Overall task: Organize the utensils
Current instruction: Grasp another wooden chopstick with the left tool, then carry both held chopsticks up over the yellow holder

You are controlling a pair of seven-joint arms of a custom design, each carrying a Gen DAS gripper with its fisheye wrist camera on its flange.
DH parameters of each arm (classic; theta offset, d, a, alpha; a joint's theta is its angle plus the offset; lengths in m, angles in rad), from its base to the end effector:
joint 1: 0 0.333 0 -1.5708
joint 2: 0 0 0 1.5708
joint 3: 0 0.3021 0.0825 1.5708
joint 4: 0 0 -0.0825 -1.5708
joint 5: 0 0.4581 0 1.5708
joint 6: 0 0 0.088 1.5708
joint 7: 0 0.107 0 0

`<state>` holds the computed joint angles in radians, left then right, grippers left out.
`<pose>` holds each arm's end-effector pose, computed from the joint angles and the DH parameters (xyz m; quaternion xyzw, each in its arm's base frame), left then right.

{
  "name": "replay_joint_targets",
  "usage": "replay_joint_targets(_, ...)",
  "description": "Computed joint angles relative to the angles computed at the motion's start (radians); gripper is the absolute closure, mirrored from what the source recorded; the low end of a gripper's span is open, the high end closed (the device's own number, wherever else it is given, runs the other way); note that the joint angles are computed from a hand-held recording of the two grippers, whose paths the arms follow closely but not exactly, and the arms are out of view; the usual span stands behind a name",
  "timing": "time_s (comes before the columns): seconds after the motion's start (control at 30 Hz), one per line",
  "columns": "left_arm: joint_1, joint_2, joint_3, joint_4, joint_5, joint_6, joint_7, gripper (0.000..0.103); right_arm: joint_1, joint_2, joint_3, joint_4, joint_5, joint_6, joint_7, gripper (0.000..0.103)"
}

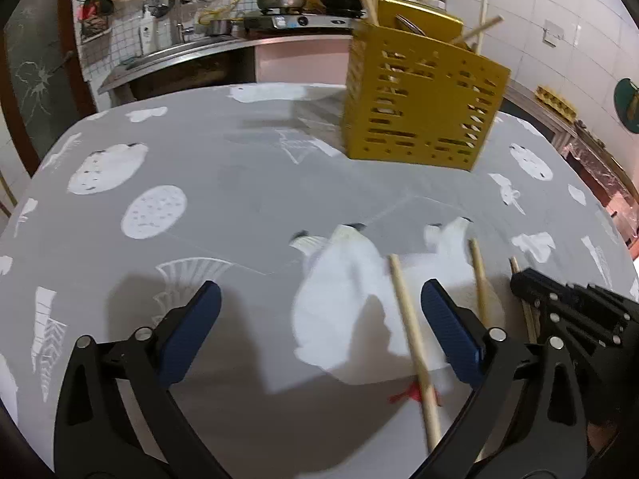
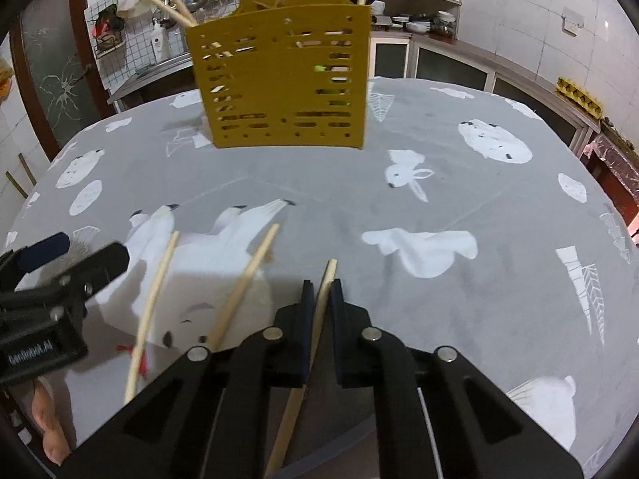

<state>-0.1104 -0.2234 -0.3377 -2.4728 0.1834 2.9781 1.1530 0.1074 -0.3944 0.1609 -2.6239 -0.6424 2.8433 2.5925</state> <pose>0.4983 -0.2536 0.3925 -0.5845 0.7296 -0.2964 0.1955 0.4752 0.1601 0.3790 -0.5995 0.7221 -0.2449 0.2433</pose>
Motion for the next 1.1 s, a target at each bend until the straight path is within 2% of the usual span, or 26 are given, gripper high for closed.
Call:
replay_joint_targets(0.17, 0.009, 0.024, -0.031, 0.024, 0.055, -0.025, -0.045, 0.013, -0.008, -0.006, -0.020, -0.012, 0.019, 0.011, -0.012, 0.094)
replay_joint_targets(0.23, -0.001, 0.044, -0.029, 0.045, 0.075, -0.054, -0.056, 0.025, -0.015, -0.006, -0.019, -0.015, 0.022, 0.020, -0.012, 0.094)
replay_joint_targets(0.3, -0.024, 0.068, -0.013, 0.069, 0.073, -0.089, -0.050, 0.032, -0.020, -0.002, -0.018, -0.015, 0.025, 0.029, -0.012, 0.094)
replay_joint_targets(0.37, -0.022, 0.076, -0.016, 0.081, 0.139, -0.101, -0.112, 0.036, -0.027, 0.002, -0.011, -0.014, 0.021, 0.036, -0.006, 0.094)
replay_joint_targets(0.4, -0.033, 0.079, -0.007, 0.083, 0.139, -0.099, -0.111, 0.043, -0.028, 0.002, -0.011, -0.014, 0.022, 0.037, -0.005, 0.094)
replay_joint_targets(0.53, -0.067, 0.093, 0.015, 0.103, 0.131, -0.114, -0.106, 0.062, -0.028, 0.014, -0.013, -0.006, 0.031, 0.043, -0.004, 0.095)
replay_joint_targets(0.77, -0.100, 0.133, 0.043, 0.150, 0.114, -0.136, -0.085, 0.076, -0.024, 0.051, -0.023, 0.028, 0.052, 0.037, -0.013, 0.095)
replay_joint_targets(0.83, -0.107, 0.142, 0.052, 0.164, 0.102, -0.147, -0.074, 0.089, -0.026, 0.057, -0.020, 0.039, 0.044, 0.025, -0.009, 0.095)
replay_joint_targets(0.9, -0.116, 0.142, 0.061, 0.166, 0.068, -0.148, -0.049, 0.097, -0.029, 0.052, -0.017, 0.037, 0.031, 0.032, 0.007, 0.096)
replay_joint_targets(1.0, -0.126, 0.140, 0.071, 0.162, 0.005, -0.140, -0.008, 0.097, -0.037, 0.040, -0.010, 0.033, 0.011, 0.038, 0.027, 0.096)
replay_joint_targets(1.1, -0.124, 0.132, 0.069, 0.152, 0.006, -0.124, -0.009, 0.098, -0.044, 0.016, -0.010, 0.019, 0.002, 0.055, 0.043, 0.096)
